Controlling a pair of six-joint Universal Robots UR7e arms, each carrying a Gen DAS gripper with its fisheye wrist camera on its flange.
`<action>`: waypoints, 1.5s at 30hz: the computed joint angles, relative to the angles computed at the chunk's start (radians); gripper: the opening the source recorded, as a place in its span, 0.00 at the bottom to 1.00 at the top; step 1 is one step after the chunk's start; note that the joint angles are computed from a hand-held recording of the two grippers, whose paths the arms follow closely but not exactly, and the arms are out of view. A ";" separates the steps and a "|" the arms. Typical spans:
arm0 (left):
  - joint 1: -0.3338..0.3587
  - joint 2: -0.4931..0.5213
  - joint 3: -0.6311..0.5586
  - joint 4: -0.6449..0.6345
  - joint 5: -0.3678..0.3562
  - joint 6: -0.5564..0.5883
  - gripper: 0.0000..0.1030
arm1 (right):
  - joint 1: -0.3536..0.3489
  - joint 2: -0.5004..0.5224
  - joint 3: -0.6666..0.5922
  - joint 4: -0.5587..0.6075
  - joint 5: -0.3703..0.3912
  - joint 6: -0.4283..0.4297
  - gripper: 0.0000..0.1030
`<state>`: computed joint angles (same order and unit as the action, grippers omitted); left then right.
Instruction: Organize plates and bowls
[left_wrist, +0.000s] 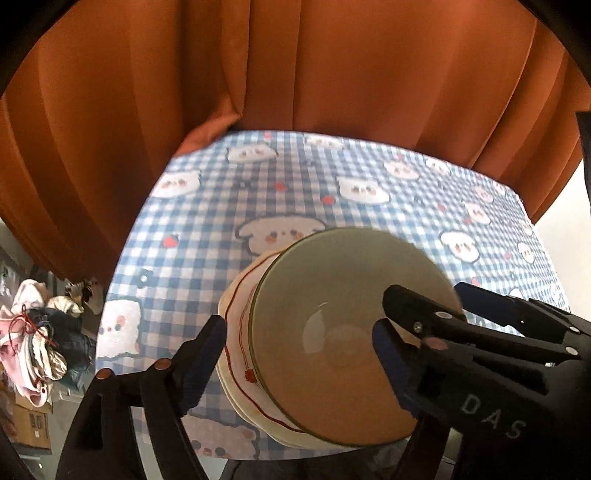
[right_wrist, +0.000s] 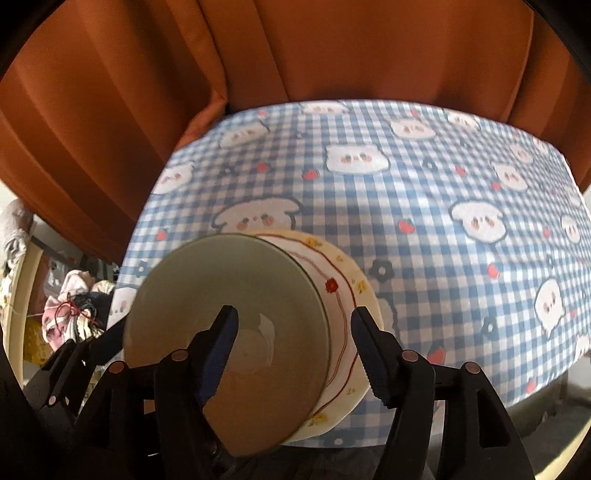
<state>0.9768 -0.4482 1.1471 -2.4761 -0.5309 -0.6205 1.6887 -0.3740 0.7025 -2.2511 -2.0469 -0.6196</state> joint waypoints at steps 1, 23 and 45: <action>-0.006 0.001 0.004 -0.008 0.014 -0.003 0.82 | -0.004 -0.020 0.028 -0.025 0.024 -0.023 0.69; -0.148 0.152 0.029 -0.179 0.298 -0.136 0.83 | -0.149 -0.335 0.414 -0.361 0.291 -0.190 0.73; -0.183 0.209 0.026 -0.227 0.302 -0.088 0.87 | -0.223 -0.442 0.589 -0.534 0.341 -0.309 0.73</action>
<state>0.7940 -0.2391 1.1729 -2.7027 -0.2289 -0.7090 1.4653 -0.8157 1.2916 -2.7853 -1.7060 -0.9286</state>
